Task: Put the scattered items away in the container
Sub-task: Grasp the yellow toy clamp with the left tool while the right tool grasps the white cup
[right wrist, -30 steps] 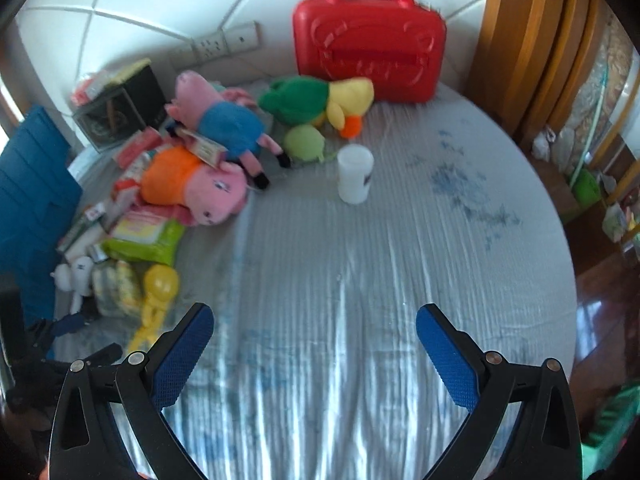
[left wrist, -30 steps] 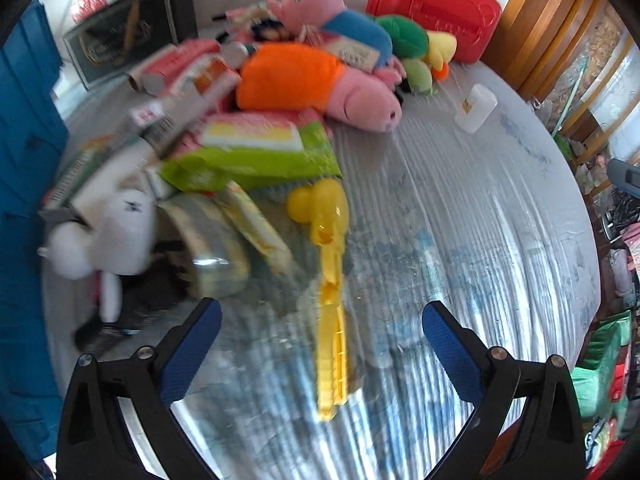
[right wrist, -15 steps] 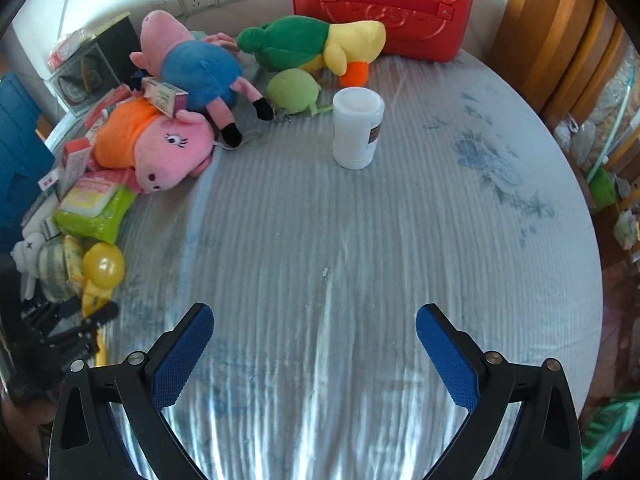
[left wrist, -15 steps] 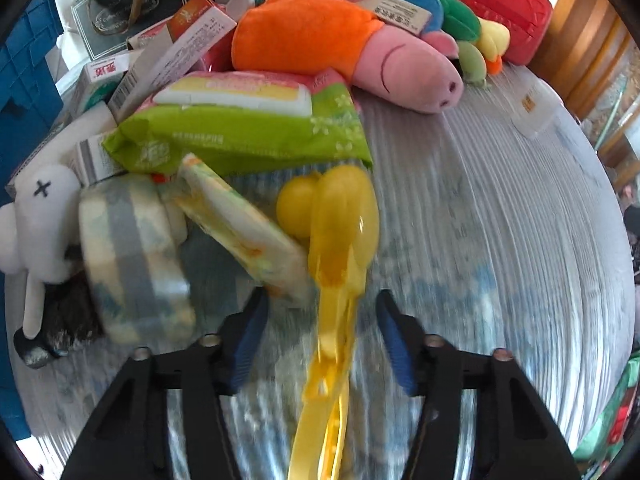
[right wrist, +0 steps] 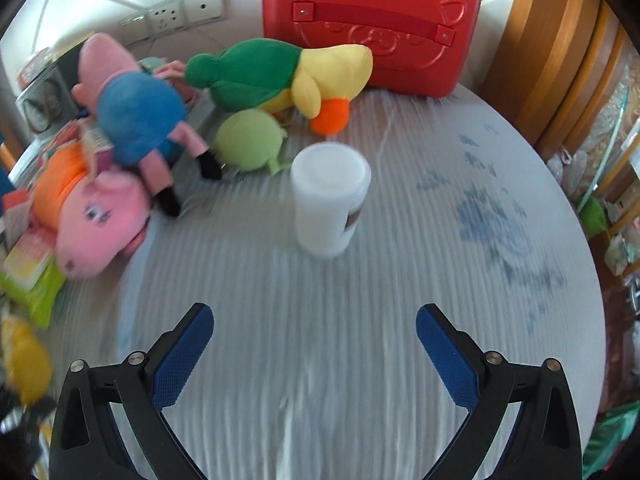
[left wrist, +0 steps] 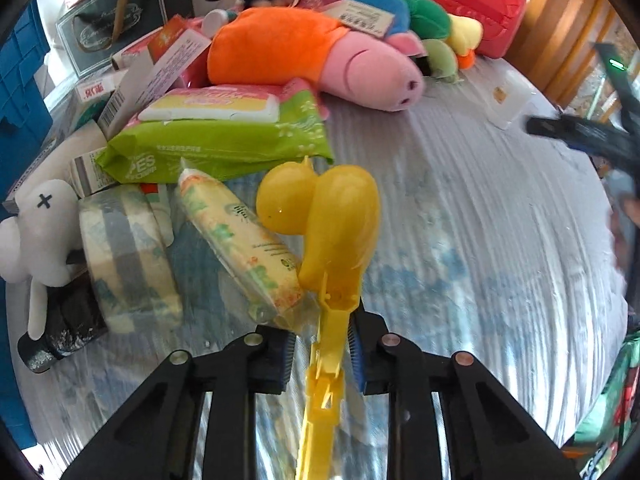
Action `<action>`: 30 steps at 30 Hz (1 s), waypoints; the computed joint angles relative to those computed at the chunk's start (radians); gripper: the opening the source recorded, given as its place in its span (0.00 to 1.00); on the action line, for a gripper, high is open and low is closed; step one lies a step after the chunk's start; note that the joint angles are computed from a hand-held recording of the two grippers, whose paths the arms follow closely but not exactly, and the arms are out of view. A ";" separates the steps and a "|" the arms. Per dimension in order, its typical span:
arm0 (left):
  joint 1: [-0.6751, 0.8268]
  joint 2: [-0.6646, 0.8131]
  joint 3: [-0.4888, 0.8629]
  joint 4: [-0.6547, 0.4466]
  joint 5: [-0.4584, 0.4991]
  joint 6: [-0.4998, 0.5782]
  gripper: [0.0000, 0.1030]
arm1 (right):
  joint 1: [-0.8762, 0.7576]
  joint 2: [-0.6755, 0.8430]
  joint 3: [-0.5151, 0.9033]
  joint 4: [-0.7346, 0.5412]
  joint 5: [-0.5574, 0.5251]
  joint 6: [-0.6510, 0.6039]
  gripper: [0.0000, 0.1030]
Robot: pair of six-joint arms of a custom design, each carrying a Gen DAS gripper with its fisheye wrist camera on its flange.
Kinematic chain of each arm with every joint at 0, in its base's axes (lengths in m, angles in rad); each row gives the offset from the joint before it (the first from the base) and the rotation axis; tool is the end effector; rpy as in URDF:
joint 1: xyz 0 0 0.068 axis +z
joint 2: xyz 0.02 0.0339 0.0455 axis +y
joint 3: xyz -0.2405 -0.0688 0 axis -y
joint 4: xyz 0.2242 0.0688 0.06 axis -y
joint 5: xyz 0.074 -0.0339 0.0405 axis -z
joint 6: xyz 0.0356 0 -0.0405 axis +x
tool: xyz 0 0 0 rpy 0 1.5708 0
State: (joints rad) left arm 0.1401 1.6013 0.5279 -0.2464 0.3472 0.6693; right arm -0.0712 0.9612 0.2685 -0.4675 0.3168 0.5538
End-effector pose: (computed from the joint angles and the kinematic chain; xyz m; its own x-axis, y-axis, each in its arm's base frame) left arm 0.2133 0.0179 0.0814 -0.7818 0.4789 -0.3993 0.5578 0.8234 -0.1044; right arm 0.1351 -0.0208 0.1148 -0.6771 0.5493 -0.4897 0.6440 0.7643 -0.0330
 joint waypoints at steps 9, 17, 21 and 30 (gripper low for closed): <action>0.063 -0.066 0.014 -0.111 0.039 0.073 0.22 | -0.196 0.272 -0.036 0.445 -0.046 -0.211 1.00; 0.105 -0.076 0.039 -0.167 0.069 0.123 0.22 | -0.276 0.370 -0.021 0.529 -0.102 -0.264 0.79; 0.106 -0.073 0.044 -0.176 0.070 0.128 0.22 | -0.289 0.388 -0.004 0.517 -0.126 -0.278 0.53; 0.104 0.019 0.046 -0.131 0.035 0.139 0.22 | -0.242 0.356 -0.014 0.488 -0.107 -0.254 0.44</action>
State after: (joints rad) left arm 0.2438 1.6199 0.5738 -0.3776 0.3823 0.8087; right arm -0.3131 1.3176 0.2550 0.0202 0.2097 0.3000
